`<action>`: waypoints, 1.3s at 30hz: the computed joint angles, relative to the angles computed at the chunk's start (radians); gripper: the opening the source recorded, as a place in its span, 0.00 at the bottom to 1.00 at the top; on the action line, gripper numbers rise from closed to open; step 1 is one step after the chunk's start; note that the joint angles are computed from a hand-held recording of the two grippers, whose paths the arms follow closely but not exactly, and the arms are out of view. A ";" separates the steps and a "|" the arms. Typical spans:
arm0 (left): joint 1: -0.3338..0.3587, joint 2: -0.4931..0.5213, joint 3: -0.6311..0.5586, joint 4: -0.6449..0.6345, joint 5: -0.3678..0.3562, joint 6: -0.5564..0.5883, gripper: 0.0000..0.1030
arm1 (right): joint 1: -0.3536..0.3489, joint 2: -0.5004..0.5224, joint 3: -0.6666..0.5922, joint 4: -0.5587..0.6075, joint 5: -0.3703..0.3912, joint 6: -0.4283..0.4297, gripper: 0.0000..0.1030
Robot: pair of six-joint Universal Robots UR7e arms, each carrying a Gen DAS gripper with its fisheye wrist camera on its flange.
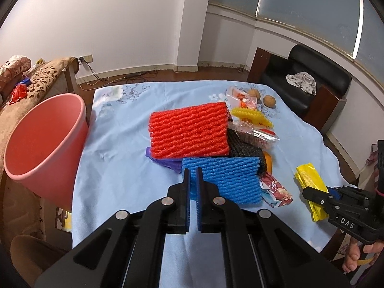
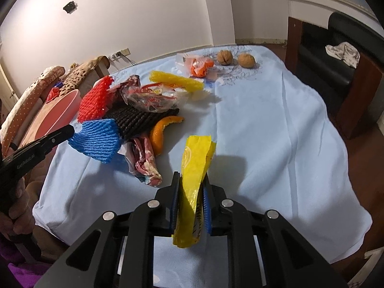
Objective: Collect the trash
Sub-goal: 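Carry the blue net and yellow packet in both tools over the pink bucket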
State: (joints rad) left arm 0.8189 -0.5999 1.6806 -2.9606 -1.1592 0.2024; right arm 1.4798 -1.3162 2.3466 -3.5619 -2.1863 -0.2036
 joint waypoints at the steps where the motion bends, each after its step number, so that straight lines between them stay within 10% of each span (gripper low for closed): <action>1: -0.001 -0.001 0.003 -0.005 0.002 0.001 0.03 | 0.003 0.001 -0.001 -0.005 -0.003 -0.004 0.15; 39: 0.078 -0.095 -0.030 -0.112 -0.022 -0.109 0.03 | 0.210 0.136 -0.236 -0.082 -0.001 -0.262 0.15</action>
State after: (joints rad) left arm 0.8968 -0.6953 1.6502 -3.0726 -1.1811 0.0932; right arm 1.6898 -1.1803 2.1105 -3.6438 -2.1876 -0.4657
